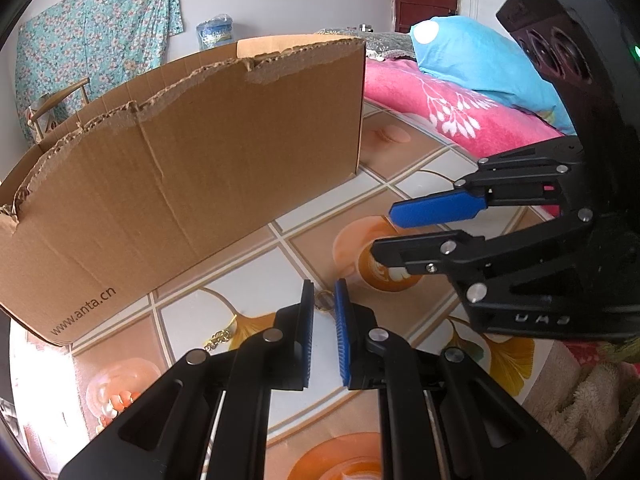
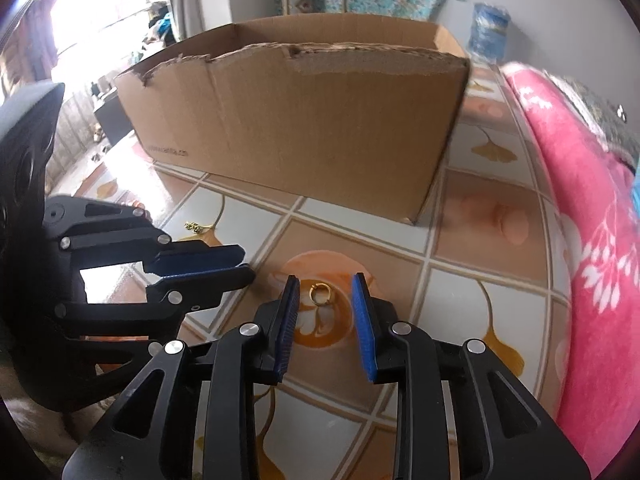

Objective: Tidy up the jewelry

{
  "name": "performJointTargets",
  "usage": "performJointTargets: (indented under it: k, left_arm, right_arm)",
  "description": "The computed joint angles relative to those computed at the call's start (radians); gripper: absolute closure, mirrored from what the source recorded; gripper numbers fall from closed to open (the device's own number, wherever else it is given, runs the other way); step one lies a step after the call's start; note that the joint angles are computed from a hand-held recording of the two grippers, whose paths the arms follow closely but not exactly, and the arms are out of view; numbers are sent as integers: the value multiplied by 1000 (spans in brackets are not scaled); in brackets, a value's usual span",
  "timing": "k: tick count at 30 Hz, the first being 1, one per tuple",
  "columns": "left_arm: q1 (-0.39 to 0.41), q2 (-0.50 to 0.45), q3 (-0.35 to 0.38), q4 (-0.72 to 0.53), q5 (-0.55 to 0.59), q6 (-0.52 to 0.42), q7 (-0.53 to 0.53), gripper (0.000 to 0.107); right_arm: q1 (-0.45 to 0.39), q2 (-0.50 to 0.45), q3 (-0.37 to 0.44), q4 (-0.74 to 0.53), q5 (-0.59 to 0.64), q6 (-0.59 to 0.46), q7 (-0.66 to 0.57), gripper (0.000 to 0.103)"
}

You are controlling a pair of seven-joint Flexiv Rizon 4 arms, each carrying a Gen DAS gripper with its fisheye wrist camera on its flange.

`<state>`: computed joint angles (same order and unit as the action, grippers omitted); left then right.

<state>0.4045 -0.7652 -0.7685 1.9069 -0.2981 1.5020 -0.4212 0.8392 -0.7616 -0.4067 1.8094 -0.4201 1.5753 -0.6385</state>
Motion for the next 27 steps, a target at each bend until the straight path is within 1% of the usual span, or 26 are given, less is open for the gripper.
performJointTargets:
  k: [2,4,5,6,8,12,14,17,19,24,26,27]
  left_arm:
    - [8,-3,-10,3,-1,2,1,97]
    - [17,-5,-19,6,0,3,0,97]
    - [22,-7,-24,7,1,1,0,97]
    - [26,-8,-28,8,2,1,0,97]
    - [39,-13,-39,11,3,0,2,97]
    - [52,-15,-47,13,4,-5,-1,97]
    - [58,-17,-53,16,3,-4,-2,97]
    - [68,-21,-63,16,3,-4,-7,97]
    - [73,-23,-68,18,5,-5,-9,97]
    - [77,-26,-72,18,9,-9,-10,97]
    - [79,-27,-74,18,9,-9,-11,97]
    - [79,-28,-75,18,9,-8,-12,97]
  right_arm:
    - [-47,16,66,-7,22,-21,8,76]
    - [-119,24,163,-26,40,-49,5,76]
    - [-140,23,192,-34,42,-59,7,77]
    - [-148,21,205,-40,42,-71,13,77]
    - [-120,16,169,-44,20,-83,42,79]
    - [-110,2,151,-63,-8,-93,88,82]
    - [-92,-7,128,-77,-31,-108,112,84]
    - [-74,-12,101,-81,-68,-121,143,85]
    - [-43,-14,62,-67,-97,-118,179,85]
    - [-8,-20,14,-61,-154,-125,245,86]
    - [0,-21,4,-60,-177,-130,262,92]
    - [0,-21,2,-61,-188,-131,269,92]
